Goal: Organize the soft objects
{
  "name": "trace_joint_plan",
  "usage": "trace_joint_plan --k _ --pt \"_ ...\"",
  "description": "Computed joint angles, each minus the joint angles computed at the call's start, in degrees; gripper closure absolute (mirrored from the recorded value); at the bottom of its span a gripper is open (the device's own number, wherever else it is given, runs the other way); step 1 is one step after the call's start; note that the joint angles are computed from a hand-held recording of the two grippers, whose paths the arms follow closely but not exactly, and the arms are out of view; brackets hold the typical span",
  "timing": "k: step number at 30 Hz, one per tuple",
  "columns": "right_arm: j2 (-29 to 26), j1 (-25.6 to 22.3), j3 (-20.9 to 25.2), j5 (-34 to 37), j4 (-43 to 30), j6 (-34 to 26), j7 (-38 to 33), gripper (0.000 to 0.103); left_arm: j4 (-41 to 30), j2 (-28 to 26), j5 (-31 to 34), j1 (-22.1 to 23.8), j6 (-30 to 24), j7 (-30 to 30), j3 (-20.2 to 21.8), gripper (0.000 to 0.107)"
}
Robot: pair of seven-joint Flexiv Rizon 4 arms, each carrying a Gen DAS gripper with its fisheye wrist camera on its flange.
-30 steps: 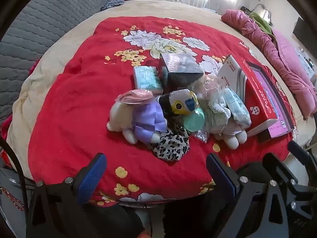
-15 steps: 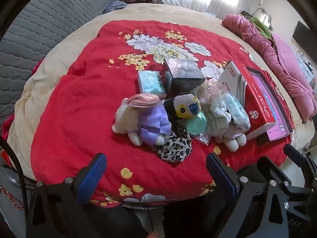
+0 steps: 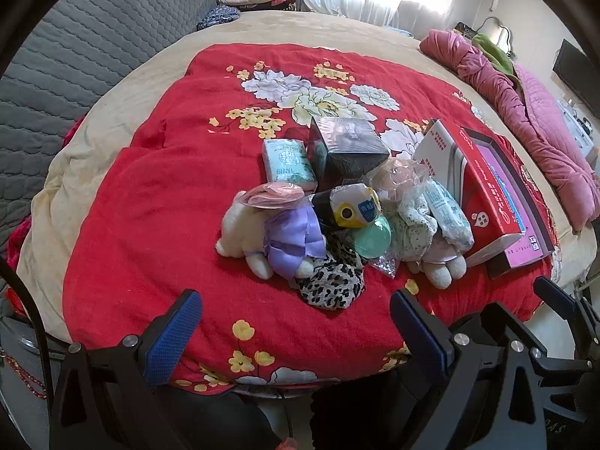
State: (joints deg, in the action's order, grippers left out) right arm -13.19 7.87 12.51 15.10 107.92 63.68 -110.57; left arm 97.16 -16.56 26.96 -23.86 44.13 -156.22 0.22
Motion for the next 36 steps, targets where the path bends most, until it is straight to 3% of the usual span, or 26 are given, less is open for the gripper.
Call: trace_joint_plan --k 36 --pt "0.2 0.2 -0.1 0.4 -0.1 -0.6 0.0 0.001 0.7 0.8 0.2 0.3 0.8 -0.4 -0.1 0.006"
